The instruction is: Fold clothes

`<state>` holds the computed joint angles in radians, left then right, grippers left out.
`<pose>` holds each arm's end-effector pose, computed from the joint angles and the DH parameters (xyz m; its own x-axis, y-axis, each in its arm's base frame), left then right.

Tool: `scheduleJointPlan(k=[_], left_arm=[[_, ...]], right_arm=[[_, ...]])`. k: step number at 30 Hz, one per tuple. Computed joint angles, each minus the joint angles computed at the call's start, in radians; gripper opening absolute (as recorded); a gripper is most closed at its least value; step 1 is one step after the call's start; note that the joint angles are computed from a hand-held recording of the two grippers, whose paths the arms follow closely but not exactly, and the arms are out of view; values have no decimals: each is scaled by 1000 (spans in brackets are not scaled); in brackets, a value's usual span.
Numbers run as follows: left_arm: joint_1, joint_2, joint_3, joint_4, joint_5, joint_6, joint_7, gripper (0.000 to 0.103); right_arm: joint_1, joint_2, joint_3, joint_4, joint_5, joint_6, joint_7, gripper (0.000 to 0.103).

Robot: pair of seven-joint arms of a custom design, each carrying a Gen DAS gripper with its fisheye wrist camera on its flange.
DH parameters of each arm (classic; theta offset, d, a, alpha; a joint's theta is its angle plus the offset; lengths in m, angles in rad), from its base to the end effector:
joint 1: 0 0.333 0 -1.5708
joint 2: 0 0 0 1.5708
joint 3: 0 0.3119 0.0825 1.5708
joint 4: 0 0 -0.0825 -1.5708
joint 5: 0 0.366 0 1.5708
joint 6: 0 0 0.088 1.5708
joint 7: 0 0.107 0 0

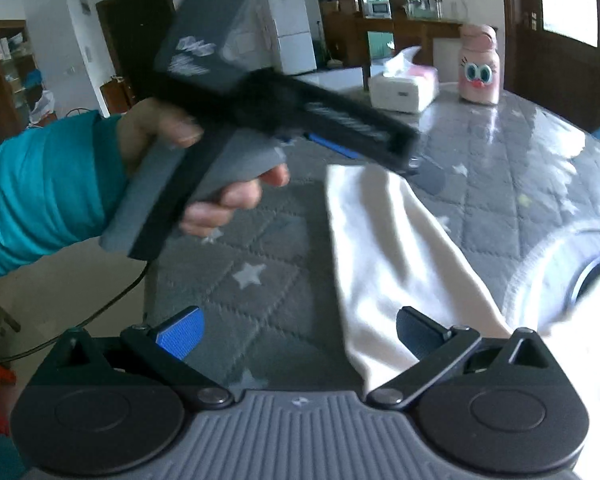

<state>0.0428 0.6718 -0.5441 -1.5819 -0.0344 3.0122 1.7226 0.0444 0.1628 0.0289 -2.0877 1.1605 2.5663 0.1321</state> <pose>0.6809 -0.2628 0.3918 -0.4519 -0.8590 0.2405 -0.6640 0.1439 -0.7338 0.5790 0.0277 0.3798 0.6100 -0.7720 -0.1787 -0.6318 -0.3377 -0.6976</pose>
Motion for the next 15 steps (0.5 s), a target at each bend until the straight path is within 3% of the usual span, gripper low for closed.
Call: scheduleJointPlan(k=[3, 5, 8, 11, 13, 14, 15], left_arm=[[101, 23, -131, -29, -35, -19, 103, 103], [81, 21, -112, -31, -24, -18, 119, 103], [-47, 5, 41, -21, 50, 41, 90, 102], [-233, 6, 278, 32, 158, 37, -28, 100], [-294, 29, 360, 75, 212, 22, -87, 101], [-293, 36, 363, 82, 223, 28, -101, 101], [-319, 47, 400, 102, 243, 31, -138, 101]], right_arm=[[-5, -14, -9, -16, -14, 1, 8, 103], [-5, -24, -12, -27, -22, 10, 23, 103], [-7, -39, -19, -44, -29, 7, 34, 103], [-2, -39, -18, -53, -46, 13, 38, 103], [2, -41, -17, -61, -57, 11, 39, 103], [4, -41, -16, -64, -61, 13, 39, 103], [6, -42, -15, -68, -62, 18, 36, 103]])
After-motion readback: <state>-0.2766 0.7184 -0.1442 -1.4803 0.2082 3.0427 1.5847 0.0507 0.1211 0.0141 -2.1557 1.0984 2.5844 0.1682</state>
